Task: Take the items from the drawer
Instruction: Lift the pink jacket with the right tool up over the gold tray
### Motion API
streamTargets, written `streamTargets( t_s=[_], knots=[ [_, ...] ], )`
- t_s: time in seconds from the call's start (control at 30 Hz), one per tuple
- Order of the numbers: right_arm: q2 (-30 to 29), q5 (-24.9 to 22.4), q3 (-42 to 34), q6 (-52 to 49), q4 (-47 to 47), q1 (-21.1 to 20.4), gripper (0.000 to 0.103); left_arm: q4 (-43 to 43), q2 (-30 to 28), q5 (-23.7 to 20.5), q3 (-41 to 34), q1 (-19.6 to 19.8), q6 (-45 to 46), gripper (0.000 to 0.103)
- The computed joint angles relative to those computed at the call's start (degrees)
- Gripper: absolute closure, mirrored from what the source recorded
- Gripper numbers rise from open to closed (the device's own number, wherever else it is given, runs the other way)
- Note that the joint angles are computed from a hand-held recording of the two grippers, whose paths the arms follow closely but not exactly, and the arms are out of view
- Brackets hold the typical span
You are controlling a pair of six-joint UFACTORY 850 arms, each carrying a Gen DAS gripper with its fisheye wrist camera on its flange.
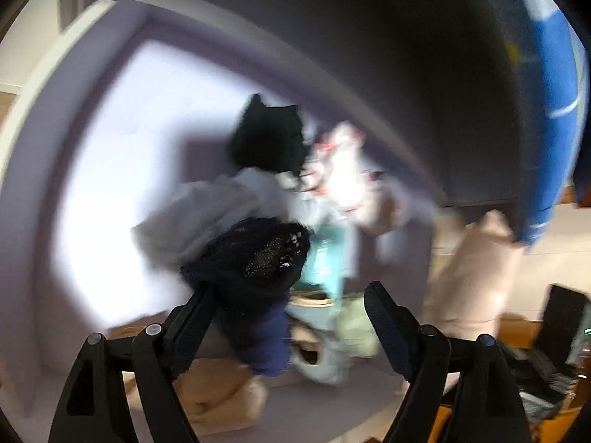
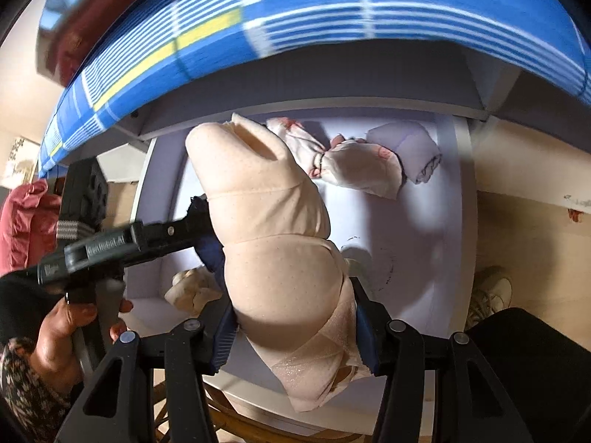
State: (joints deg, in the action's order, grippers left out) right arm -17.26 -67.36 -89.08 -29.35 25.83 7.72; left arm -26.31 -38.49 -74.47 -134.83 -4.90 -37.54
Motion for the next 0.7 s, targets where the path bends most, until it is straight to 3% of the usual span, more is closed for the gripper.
streamTargets(
  t_s=[0.17,0.23,0.27,0.47,0.63,0.7],
  knots=[
    [-0.40,0.10,0.11,0.91,0.51,0.27,0.048,1.72,-0.85,-8.09,-0.37,-1.41,-4.40,0.025],
    [-0.33,0.27,0.30,0.77,0.68,0.49,0.048,2.43,-3.26,-11.09,-4.32,-2.07,-7.19,0.057],
    [-0.34,0.28,0.38,0.64,0.92,0.51,0.048,2.03,-3.73,-12.63,-4.52,-2.08,-8.39,0.059],
    [0.07,-0.29,0.67,-0.88,2.39,0.31,0.048,0.22,-1.10,-7.21,1.42,-1.95,-8.03,0.065],
    [1.88,-0.69,0.84,-3.77,3.48,0.23,0.048,3.86,0.27,-7.14,2.41,-1.99,-8.80,0.070],
    [2.58,-1.63,0.86,-4.31,4.80,-0.13,0.048,6.53,0.41,-9.35,1.58,-2.08,-9.42,0.071]
  ],
)
